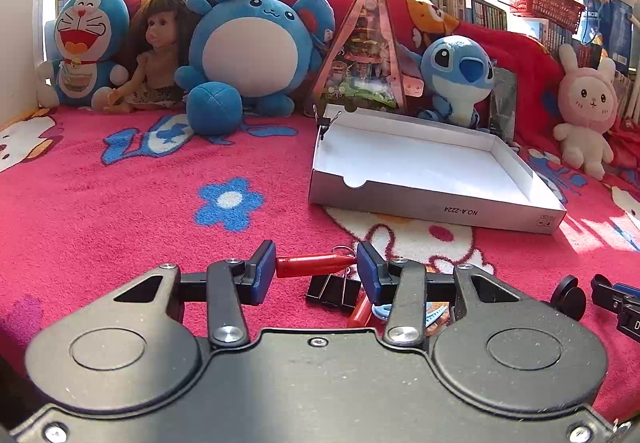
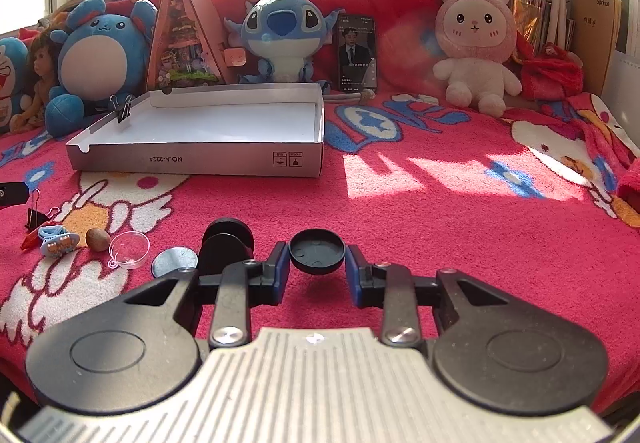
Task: Organize rigid objects
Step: 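Grasp a red crayon with the left gripper while the right gripper grasps a black lid, then carry the red crayon and black lid into the white tray and open both grippers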
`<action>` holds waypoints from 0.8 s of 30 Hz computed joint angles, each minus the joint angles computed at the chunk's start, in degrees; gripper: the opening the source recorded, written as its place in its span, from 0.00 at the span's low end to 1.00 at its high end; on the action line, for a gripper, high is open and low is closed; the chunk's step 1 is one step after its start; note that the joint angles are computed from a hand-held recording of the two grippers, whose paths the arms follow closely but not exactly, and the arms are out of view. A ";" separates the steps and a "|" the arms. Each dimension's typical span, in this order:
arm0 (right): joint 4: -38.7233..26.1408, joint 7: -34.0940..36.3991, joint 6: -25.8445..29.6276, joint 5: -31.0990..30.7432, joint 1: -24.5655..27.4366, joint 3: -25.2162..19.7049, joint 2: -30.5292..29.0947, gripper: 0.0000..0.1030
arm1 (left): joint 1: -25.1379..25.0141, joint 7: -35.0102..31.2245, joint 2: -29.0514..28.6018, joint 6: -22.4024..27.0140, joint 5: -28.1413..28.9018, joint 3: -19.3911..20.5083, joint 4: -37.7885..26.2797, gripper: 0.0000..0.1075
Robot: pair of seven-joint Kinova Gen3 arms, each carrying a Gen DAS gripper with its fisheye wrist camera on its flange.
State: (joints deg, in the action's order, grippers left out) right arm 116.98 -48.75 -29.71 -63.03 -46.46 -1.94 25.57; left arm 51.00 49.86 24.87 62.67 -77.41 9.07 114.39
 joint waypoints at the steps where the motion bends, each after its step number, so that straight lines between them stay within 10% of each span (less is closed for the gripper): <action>1: -0.15 -0.24 0.22 0.32 0.36 -0.02 -0.13 0.35 | -0.33 -0.29 -0.29 -0.27 -0.42 -0.16 0.14 0.39; 24: -17.08 -11.55 24.12 17.79 3.50 9.93 3.35 0.35 | -13.86 -14.34 -4.39 -18.03 -5.60 -2.27 -4.98 0.39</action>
State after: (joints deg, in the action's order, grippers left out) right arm 99.90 -60.30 -5.59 -45.24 -42.96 7.99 28.93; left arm 37.14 35.52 20.48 44.63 -83.01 6.80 109.41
